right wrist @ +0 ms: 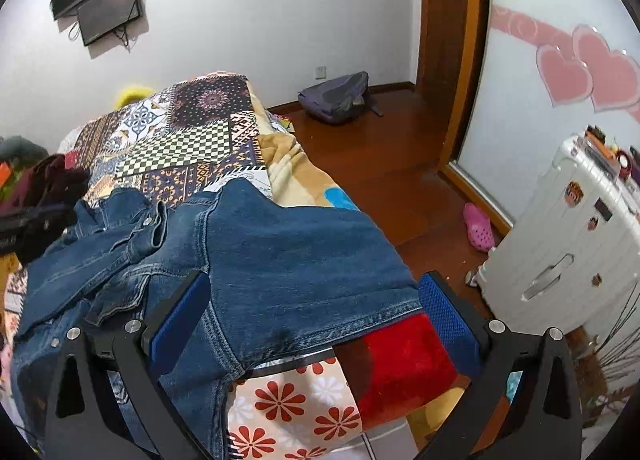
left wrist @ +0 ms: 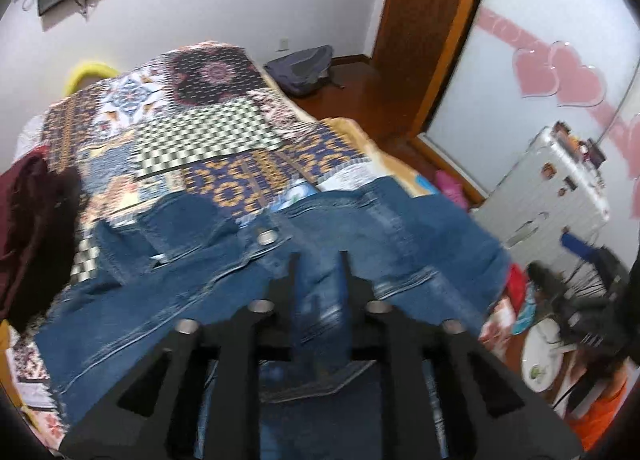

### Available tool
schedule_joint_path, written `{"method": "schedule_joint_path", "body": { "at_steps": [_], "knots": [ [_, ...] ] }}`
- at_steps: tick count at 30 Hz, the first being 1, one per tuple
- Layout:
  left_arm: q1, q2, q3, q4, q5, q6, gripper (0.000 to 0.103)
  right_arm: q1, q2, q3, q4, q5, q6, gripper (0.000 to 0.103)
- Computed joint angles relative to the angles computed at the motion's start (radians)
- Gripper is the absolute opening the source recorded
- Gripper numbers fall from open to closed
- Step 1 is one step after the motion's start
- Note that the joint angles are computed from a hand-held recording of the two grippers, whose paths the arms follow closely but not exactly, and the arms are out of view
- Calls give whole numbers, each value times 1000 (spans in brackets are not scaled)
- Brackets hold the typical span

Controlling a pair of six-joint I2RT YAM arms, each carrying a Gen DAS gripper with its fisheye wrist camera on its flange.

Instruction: Fold large clothes

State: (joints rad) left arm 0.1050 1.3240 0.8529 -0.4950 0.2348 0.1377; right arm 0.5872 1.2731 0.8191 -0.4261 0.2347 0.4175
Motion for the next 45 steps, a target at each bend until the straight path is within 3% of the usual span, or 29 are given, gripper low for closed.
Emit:
{"method": "schedule_joint_path", "body": {
  "at_steps": [2,3,6,9,17,19,24,26,31,34,39,40,43,45],
  "knots": [
    [58,-14,-34,20,-15,31,58,-32,4,-6,7,-29,5,103],
    [84,-15,-53,38,-29,47,63,-47,4,-11,9,-46,8,103],
    [150,32,-76,59,-73,112,63,-120,5,-33,19,-136,18,103],
    [222,120,-81,59,-58,175,63,-197,14,-63,37,-230,41,103],
    [236,290,-136,153,-96,261,63,-382,114,-151,124,-511,120,99],
    [233,283,-153,194,-92,270,59,-410,140,-168,155,-567,142,94],
    [215,303,-148,222,-85,295,12,-442,147,-190,219,-601,173,89],
    [213,282,-154,222,-75,297,7,-450,175,-175,229,-598,170,72],
    [248,225,-138,152,22,300,5,-480,274,-122,251,-606,196,42],
    [261,213,-118,87,82,304,5,-496,290,-125,283,-617,226,29],
    [200,226,-146,101,7,304,6,-473,264,-120,276,-567,257,18],
    [191,226,-151,107,-9,300,6,-462,247,-115,263,-549,255,14],
    [192,187,-168,110,-16,304,20,-447,213,-95,240,-528,245,10],
    [219,135,-181,100,6,307,50,-430,182,-73,222,-513,240,9]
  ]
}}
